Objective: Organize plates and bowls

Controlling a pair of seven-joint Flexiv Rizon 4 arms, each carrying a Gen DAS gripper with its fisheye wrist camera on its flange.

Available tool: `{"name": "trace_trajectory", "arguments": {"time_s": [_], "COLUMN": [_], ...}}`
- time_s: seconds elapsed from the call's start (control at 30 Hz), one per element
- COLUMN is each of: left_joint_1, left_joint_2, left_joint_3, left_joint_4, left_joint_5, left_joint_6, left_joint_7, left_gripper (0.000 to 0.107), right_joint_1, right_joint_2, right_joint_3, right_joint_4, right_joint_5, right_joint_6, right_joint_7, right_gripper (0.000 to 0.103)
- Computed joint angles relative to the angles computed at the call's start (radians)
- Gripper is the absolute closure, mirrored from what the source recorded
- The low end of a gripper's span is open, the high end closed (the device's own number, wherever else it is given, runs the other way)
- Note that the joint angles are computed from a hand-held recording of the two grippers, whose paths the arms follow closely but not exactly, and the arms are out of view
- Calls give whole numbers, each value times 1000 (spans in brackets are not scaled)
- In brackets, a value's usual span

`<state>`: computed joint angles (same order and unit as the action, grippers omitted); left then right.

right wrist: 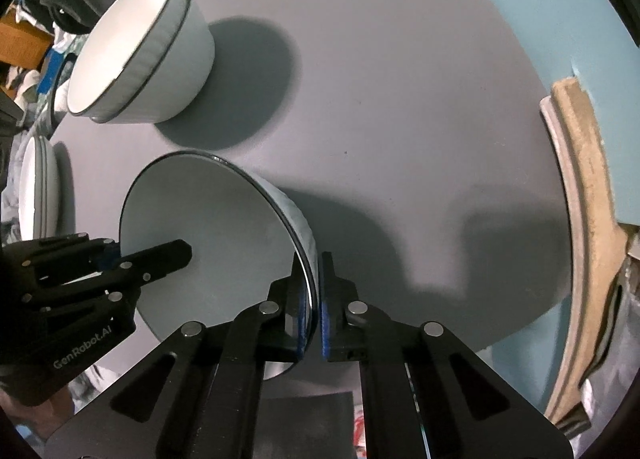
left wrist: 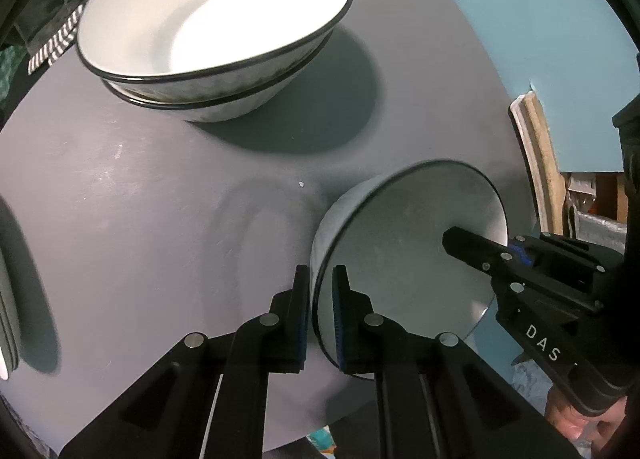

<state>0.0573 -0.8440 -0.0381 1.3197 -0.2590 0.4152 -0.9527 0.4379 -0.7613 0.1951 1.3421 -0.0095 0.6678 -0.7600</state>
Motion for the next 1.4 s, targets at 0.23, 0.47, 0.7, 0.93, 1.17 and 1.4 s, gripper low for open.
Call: {"name": "trace_trajectory", "arguments": {"time_s": [0.23,0.47,0.7,0.93,1.17,1.4], "left_joint_1": [14,20,32,37,49,50], "left_joint_2": [12,36,67,68,32,-30], "left_joint_3": [4,5,3,2,-1,-2], "left_joint_4": [-5,20,18,-28,-123,-240], "left_joint_5": [-7,-9,-27,-39,-50,-42], "left_joint_6": [-14,0,4,12,5,-2], "left_joint_7": [-4,-6,-6,-25,-57,-99], "left_gripper": [97,97,97,97,97,97], "right_joint_1": [14,23,-12,-15,-6,9], "right_joint_2": [5,-26,-14,-26,-68,-156], "right_joint_3": [0,-3,-13,-24,-35,-46], "right_joint_4": [-36,-123,-101,-172,-265,-436], "right_joint_5": [-6,-4,6,-14,-31,-46], "right_joint_6": [-53,-101,-65,-86,-103,-168], "right_joint_7": [6,8,-50,-82,-117,-163], "right_gripper": [98,98,98,98,98,97]}}
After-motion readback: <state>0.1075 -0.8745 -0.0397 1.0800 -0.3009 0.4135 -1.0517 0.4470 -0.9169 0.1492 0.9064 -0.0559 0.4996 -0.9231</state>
